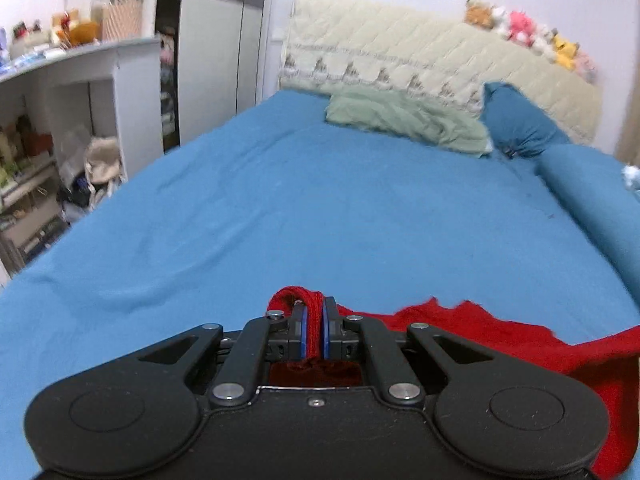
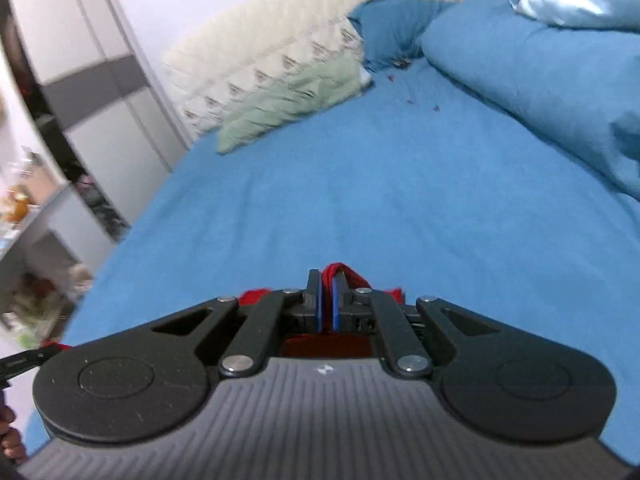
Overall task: Fold small clothes
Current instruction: 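Grasp the sweater hem with both grippers and lift it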
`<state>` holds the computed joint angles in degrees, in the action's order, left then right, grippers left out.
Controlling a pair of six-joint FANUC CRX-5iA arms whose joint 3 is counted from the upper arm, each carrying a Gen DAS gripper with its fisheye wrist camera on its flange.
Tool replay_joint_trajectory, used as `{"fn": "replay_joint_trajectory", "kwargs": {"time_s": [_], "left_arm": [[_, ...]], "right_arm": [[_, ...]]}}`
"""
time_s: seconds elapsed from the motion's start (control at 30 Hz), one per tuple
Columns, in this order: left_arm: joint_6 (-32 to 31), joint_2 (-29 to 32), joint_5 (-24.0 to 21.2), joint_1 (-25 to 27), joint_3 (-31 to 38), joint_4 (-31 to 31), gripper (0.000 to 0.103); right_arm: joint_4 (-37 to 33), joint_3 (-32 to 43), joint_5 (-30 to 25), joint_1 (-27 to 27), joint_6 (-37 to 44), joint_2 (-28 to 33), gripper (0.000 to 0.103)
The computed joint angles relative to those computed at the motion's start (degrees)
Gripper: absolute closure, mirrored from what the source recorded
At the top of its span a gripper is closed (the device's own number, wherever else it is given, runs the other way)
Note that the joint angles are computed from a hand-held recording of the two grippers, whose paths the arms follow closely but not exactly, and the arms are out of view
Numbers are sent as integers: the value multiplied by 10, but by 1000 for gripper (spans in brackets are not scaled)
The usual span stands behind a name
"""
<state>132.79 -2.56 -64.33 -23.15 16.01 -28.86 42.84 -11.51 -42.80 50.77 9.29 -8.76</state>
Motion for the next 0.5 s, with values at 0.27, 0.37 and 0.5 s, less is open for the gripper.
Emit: {"fn": "replay_joint_trajectory", "kwargs": {"time_s": [0.27,0.37,0.5], "left_arm": [[-38,86,31,39,12,42,96],[-34,110,23,56,33,49,85],[28,103,-6,43,45,-4,27]], "right_arm": [[-45,76,15,-57,49,137,83],[-48,87,25,-71,25,156,78],[-28,77,25,-80,-28,155,34]]}}
